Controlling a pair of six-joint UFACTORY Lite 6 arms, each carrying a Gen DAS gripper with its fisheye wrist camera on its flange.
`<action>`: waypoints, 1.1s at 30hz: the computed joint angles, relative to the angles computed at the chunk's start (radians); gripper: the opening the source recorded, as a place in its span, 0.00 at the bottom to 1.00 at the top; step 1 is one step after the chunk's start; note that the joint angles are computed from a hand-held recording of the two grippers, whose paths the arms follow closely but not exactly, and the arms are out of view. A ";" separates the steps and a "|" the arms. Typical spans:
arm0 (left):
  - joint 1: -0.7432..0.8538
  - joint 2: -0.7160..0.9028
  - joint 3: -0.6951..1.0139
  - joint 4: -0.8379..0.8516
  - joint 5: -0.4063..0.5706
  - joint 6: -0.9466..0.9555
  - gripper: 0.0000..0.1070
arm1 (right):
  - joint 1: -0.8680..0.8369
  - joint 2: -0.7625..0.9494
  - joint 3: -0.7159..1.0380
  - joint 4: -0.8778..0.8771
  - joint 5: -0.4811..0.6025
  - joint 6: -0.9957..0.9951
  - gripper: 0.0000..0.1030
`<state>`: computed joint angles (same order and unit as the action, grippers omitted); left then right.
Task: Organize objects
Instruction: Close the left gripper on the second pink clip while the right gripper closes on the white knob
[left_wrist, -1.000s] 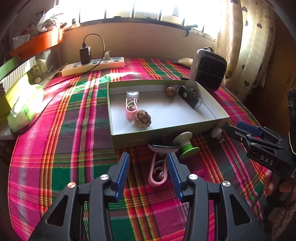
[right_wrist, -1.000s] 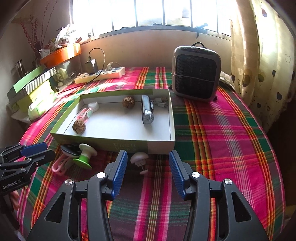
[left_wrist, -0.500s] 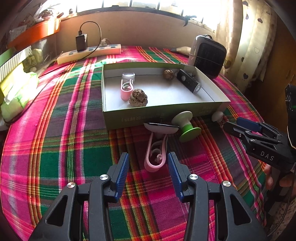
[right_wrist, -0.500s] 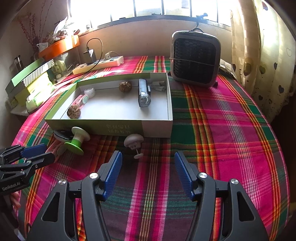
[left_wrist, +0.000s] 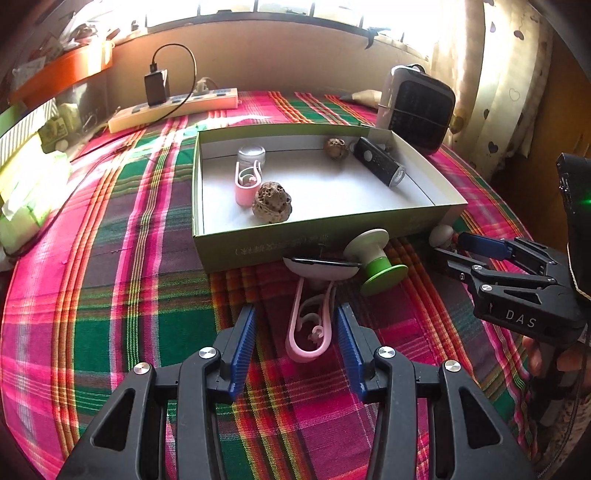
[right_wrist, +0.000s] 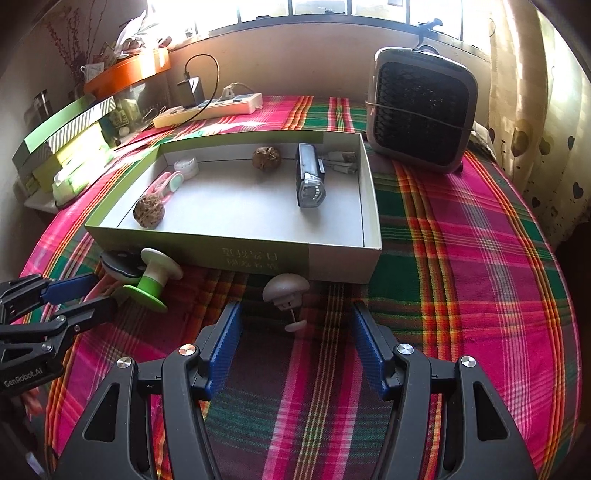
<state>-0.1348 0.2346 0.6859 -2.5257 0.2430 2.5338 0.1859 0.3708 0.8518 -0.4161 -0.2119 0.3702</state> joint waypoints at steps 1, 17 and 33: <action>-0.002 0.004 0.005 -0.015 -0.002 0.014 0.39 | 0.001 0.003 0.006 -0.003 0.002 0.001 0.58; -0.009 0.034 0.041 -0.053 -0.004 0.042 0.39 | 0.026 0.051 0.076 0.185 0.046 -0.194 0.58; 0.002 0.031 0.036 -0.093 -0.005 0.084 0.26 | 0.024 0.048 0.073 0.182 0.042 -0.195 0.48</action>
